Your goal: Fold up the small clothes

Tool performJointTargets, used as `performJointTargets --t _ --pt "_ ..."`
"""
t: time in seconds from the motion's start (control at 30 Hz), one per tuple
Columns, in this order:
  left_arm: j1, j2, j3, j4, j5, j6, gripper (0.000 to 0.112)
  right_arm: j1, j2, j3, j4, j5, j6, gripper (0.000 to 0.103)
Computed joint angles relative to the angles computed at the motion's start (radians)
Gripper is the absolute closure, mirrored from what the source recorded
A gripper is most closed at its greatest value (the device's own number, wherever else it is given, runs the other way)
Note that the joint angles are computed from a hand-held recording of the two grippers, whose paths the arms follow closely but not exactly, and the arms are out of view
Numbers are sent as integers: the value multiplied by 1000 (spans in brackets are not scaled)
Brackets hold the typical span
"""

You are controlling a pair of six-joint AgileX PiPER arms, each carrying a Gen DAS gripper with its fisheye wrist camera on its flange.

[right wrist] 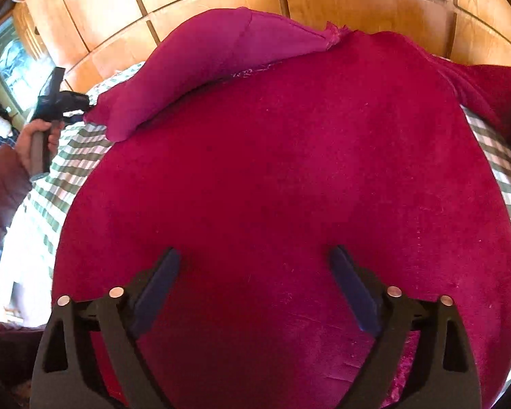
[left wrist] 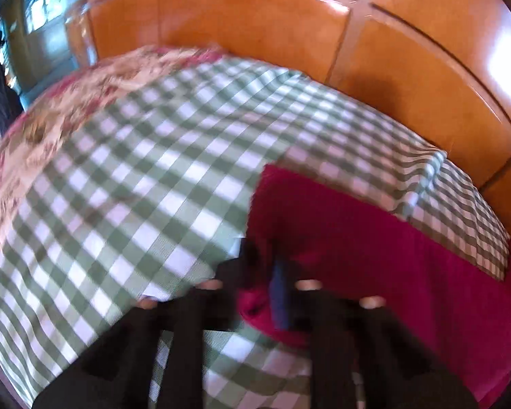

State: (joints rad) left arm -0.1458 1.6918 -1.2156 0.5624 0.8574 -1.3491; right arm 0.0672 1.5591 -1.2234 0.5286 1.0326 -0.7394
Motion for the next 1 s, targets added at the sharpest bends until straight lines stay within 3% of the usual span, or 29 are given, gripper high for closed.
performJointTargets --t 0.1,0.33,0.47,0.53,0.67,0.83,1.0 --pt "-17 -29 -8 113 86 -73 107 5 11 -5 4 -8 12 10" --pt "120 -156 72 198 289 -192 107 35 16 24 22 -72 23 5" --pt "153 -240 152 118 216 -199 88 50 5 44 4 -115 29 3" --pt "85 -281 192 116 193 -236 75 49 5 42 0 -116 33 3" --pt "-126 -312 244 109 148 -326 72 54 -4 19 -24 -90 77 3" --pt "-428 -294 258 116 108 -487 68 42 -89 23 76 50 -22 8" --pt "-610 -246 225 127 106 -594 63 146 -202 93 135 158 -118 13"
